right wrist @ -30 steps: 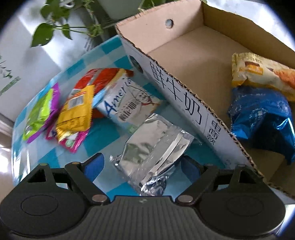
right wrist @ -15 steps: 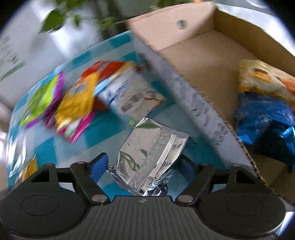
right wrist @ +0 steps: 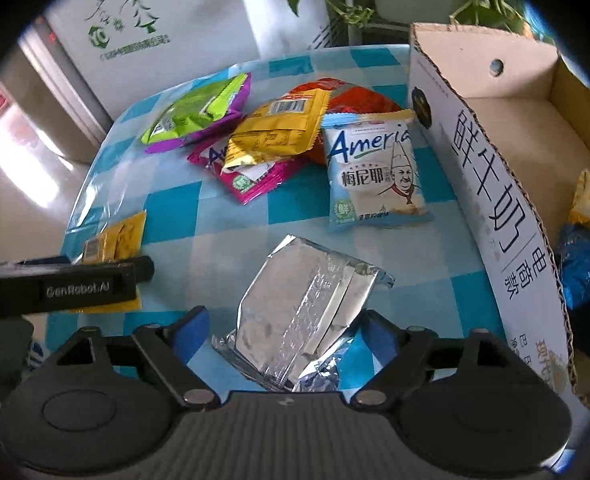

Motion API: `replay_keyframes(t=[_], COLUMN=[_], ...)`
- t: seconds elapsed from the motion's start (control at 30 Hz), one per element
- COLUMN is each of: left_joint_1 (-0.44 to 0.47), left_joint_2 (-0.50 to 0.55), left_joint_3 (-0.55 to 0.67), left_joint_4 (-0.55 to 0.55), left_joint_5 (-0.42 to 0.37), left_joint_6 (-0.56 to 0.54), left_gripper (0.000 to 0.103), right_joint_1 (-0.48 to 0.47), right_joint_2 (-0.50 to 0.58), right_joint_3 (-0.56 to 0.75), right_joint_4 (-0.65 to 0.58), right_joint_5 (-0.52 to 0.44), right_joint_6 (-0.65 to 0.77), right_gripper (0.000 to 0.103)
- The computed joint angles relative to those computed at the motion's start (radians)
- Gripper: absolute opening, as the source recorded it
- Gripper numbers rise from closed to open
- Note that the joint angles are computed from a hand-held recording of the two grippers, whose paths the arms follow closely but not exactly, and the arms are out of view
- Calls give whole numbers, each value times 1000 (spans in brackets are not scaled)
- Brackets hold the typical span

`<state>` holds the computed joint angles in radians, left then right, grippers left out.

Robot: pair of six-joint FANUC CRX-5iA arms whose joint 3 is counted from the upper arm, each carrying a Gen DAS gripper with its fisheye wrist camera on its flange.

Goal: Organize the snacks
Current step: 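Move the left tool to the yellow bag while the right tool approaches the silver foil bag, then close the left tool on the yellow bag while the right tool closes on the silver foil bag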

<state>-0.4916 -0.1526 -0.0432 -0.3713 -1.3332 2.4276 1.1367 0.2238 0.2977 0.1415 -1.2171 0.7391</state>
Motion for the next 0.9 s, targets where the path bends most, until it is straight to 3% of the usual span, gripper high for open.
replay_keyframes(t=[0.2,0.67,0.77,0.83,0.9], left_joint_1=[6,-15,-28,-39,-45], left_joint_2=[-3,20,16,7,0], left_joint_3=[9,29,29,27,25], left_joint_4=[-9,-6,-22,-33,-31], left_joint_5=[-20,-36,-31,-16,-4], left_joint_6=[46,31,33,26,22], left_gripper=[102,100,92,76,66], right_joint_1=[-4,28,33,31,29], right_joint_2=[3,66,72,64,60], right_joint_3=[1,45,44,35,34], right_joint_4=[-3,80,104,104,99], right_joint_5=[-9,-76,-81,-66,-61], right_joint_6=[-37,-42,-43,-29,-22], right_gripper=[93,92,83,75,71])
